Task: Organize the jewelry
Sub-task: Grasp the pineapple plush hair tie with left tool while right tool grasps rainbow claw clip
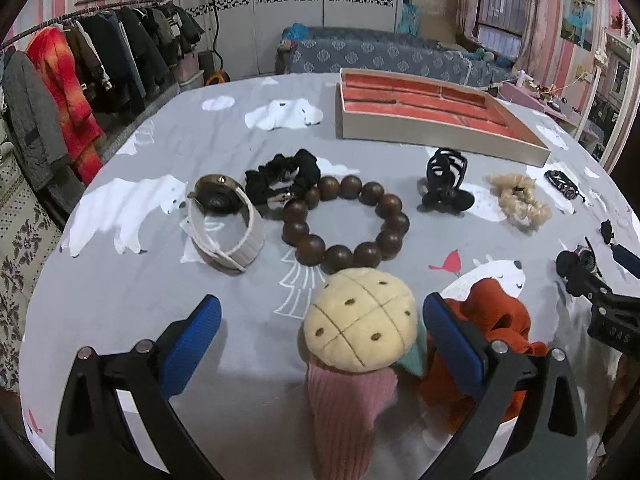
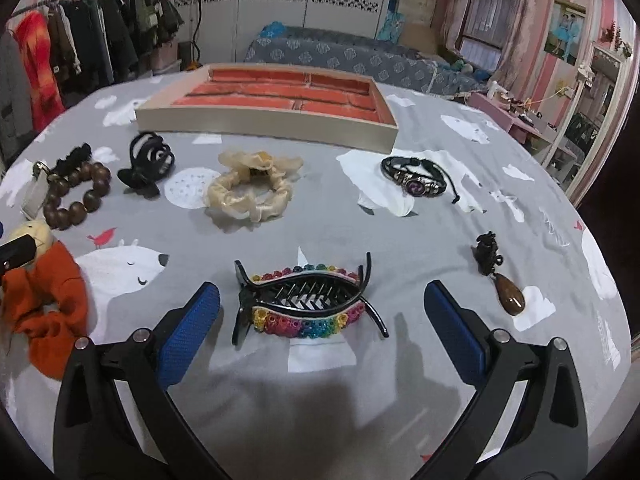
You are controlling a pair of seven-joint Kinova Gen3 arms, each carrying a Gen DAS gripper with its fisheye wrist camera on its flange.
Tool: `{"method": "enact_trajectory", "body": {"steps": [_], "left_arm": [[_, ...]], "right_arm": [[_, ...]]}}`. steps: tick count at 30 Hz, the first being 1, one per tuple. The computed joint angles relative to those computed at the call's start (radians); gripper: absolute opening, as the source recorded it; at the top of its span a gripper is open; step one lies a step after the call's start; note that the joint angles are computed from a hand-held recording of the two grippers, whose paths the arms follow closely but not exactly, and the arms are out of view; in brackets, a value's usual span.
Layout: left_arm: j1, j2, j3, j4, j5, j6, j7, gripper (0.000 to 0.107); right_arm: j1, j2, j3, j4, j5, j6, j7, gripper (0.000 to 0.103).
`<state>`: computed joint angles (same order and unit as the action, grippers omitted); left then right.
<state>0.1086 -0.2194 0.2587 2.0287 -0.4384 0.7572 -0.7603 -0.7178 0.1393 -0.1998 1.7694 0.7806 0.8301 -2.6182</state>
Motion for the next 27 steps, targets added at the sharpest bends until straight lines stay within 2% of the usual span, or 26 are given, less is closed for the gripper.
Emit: {"method": "enact_trajectory", "body": {"steps": [5,11,15,22,23,27], "left_arm": [[0.005,0.014,-0.039,0.003,0.058,-0.024,-0.055,0.099],[0.017,0.046,-0.083,-0.017,0.139,-0.014,-0.147,0.098],[0.011,0.051,-0.097,-0.022,0.178,-0.015,-0.186,0.097],[0.012,0.048,-0.109,-0.025,0.238,-0.023,-0.257,0.078],[0.011,0.048,-0.107,-0.024,0.241,-0.025,-0.258,0.077],[0.017,0.036,-0.129,-0.022,0.301,-0.032,-0.322,0.058]], "right_arm": [[0.021,0.020,0.011,-0.024,-0.061,0.000,0.042,0.099],[0.054,0.020,0.027,-0.029,-0.145,-0.036,0.087,0.099],[0.059,0.014,0.032,-0.023,-0.155,-0.053,0.085,0.096],[0.077,0.017,0.030,-0.025,-0.203,-0.089,0.160,0.079],[0.077,0.018,0.030,-0.025,-0.209,-0.091,0.168,0.078],[0.078,0.013,0.035,-0.020,-0.217,-0.101,0.174,0.078]]}}
